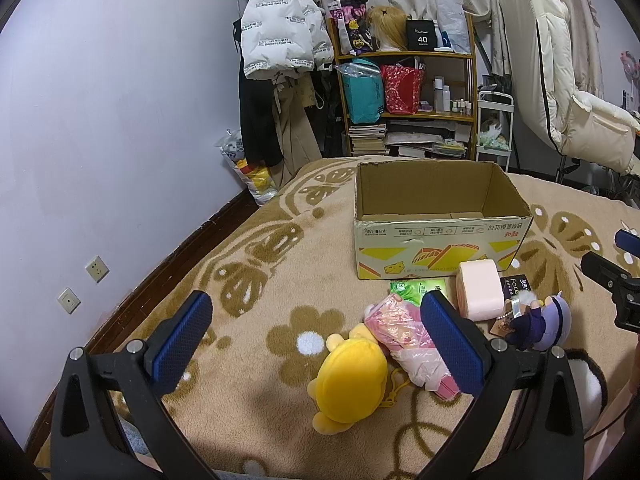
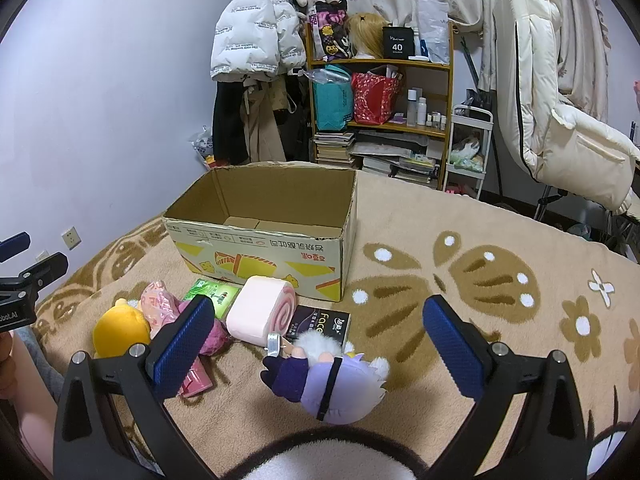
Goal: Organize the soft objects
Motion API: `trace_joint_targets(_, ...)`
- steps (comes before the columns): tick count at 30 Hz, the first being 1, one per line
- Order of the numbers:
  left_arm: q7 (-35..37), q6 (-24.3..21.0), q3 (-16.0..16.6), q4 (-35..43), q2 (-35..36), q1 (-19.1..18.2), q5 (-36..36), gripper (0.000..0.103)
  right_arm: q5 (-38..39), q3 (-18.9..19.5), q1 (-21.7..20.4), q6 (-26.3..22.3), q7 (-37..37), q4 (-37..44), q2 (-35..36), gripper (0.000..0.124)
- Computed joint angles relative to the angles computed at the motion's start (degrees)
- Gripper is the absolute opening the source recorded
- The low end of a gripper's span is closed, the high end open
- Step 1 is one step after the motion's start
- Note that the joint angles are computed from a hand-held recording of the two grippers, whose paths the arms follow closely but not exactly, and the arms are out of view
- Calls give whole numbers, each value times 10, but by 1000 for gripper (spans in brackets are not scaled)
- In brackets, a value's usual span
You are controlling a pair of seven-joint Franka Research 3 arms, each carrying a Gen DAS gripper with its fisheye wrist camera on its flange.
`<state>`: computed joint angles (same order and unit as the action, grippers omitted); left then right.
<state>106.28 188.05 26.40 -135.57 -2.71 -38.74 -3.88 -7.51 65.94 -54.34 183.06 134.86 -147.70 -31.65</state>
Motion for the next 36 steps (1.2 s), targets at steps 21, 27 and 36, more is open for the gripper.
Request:
trace_joint_targets(21,65,-2,72,5,2,-83,-72,103,-4,-5,4,-2,4,-2,1,103)
trace_joint_targets(27,71,-2,72,5,3,-84,-79,103,-5,-6,5,-3,5,-1,2,103)
trace_joint_targets(36,82,-3,51,6,3,-65,-93,103,-6,-7,4,-2,6,-2,5,103)
